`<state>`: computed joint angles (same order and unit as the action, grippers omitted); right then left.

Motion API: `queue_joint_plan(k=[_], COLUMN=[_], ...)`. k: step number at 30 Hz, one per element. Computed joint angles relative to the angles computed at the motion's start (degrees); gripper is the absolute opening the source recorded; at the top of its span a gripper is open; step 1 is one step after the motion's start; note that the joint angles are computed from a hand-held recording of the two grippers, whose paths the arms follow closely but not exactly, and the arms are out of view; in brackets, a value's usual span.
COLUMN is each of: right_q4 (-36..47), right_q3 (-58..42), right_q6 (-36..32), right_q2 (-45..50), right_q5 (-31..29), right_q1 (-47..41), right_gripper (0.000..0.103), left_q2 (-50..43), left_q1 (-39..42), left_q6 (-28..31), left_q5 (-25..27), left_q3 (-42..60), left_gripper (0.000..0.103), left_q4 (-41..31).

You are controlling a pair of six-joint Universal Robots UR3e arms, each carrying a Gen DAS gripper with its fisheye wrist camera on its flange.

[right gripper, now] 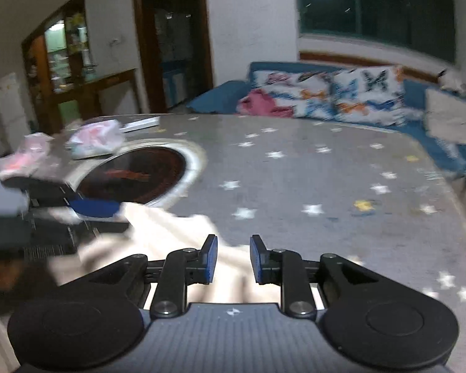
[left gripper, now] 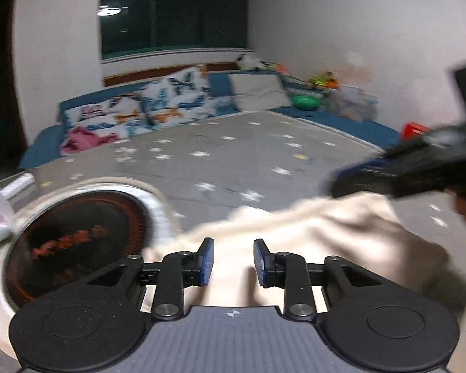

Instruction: Fold clothes

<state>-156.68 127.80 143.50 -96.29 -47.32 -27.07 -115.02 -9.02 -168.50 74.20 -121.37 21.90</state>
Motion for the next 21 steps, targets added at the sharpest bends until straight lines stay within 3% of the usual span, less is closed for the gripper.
queue_joint_plan(k=[10,21], right_q4=[-8.2,-7.2], right_q3=[-7.6,-10.8], right_q6=[10.3,9.5], right_q2=[14.8,15.9], right_q5=[-9.9,-10.7], right_q1=[10.5,14.5], right_gripper=[0.019,0.02], left_q2=[-2.4,-1.7], left_q1=[-0.1,1.1], left_q6=[0.4,-1.1], left_q5=[-1.9,-3.8], left_q3=[-5.9,-8.8], left_gripper=[0.031,0.031], left_q4=[6.7,9.1])
